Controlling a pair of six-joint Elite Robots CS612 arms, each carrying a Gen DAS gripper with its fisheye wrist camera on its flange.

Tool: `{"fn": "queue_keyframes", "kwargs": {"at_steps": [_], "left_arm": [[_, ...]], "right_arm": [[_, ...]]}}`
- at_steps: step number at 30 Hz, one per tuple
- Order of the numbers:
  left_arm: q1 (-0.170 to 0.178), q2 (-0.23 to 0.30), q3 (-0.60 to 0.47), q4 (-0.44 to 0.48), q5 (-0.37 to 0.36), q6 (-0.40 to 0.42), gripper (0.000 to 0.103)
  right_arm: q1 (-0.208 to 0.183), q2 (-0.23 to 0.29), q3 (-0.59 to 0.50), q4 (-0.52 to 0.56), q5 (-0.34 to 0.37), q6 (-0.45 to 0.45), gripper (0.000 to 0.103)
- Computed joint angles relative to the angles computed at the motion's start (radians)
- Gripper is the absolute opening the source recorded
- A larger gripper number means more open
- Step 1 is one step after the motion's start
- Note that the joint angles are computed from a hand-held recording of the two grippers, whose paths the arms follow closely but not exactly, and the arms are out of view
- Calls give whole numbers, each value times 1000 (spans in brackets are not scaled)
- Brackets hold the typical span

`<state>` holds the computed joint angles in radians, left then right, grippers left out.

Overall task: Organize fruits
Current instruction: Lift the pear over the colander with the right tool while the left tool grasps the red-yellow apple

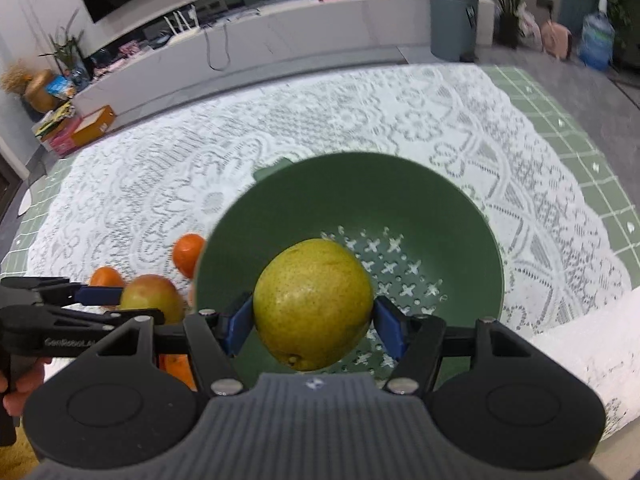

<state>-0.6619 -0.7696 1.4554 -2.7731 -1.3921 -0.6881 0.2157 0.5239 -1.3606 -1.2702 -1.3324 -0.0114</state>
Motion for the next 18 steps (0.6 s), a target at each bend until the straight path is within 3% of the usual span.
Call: {"fn": "queue_keyframes", "kwargs": {"at_steps": [9,18], "left_arm": [[-7,19,-38,64,34,22,81],[-5,20,-30,36,34,-6,79]], "right_arm": [[8,-13,50,36,-52,-54,62],[19,-21,81,38,-120,-136,62]]}}
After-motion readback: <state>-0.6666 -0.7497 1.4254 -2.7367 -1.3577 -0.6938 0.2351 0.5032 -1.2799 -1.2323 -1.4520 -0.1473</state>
